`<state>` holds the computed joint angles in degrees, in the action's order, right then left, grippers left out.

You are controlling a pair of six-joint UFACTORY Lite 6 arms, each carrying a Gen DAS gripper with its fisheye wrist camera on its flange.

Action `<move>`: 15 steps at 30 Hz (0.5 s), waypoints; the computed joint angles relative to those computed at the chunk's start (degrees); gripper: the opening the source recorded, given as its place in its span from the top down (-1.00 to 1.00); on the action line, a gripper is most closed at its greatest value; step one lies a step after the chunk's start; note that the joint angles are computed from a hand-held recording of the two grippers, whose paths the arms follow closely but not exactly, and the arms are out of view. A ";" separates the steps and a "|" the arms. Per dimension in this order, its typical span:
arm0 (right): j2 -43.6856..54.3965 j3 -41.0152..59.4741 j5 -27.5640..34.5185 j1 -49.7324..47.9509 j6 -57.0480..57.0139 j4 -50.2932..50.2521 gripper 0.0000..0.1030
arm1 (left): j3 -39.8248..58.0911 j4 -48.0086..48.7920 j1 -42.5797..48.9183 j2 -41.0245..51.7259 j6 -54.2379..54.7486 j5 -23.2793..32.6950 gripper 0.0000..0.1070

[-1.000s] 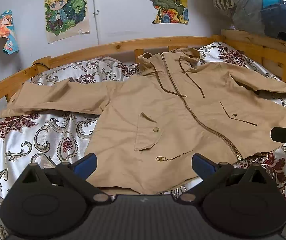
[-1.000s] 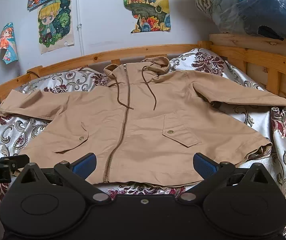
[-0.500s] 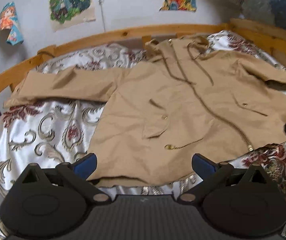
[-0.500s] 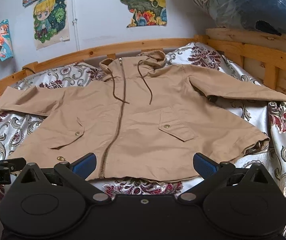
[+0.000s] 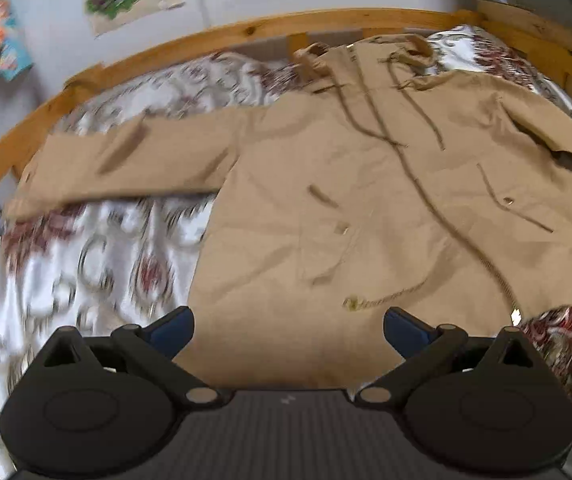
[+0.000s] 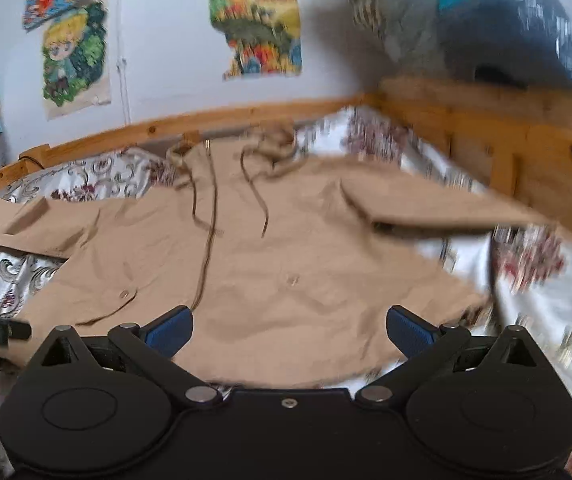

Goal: Fold large clothes
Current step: 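Grasp the beige jacket's sleeve edge with the right gripper and lift it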

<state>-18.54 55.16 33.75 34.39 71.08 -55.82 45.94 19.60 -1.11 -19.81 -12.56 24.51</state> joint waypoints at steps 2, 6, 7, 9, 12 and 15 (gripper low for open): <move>-0.28 -0.10 1.17 -0.90 0.63 -3.62 -0.99 | 5.05 2.86 -2.86 3.22 -2.45 2.09 -0.92; -2.50 -1.52 0.15 -5.92 2.79 -7.76 -0.99 | 16.59 3.84 -7.43 11.85 -3.85 5.89 -0.92; -3.28 -2.12 -1.02 -8.05 3.27 -9.03 -0.99 | 19.63 3.40 -8.26 14.38 -3.44 7.07 -0.92; -4.02 -2.68 -3.32 -12.61 2.61 -9.89 -0.99 | 27.37 3.13 -10.41 20.75 -2.83 10.99 -0.92; -3.38 -2.01 -8.29 -21.69 1.44 -9.20 -0.99 | 36.96 4.67 -13.70 28.83 -6.04 15.83 -0.92; -0.52 -0.91 -16.09 -31.06 1.95 -7.69 -0.99 | 46.26 0.87 -14.87 36.55 -4.54 18.42 -0.92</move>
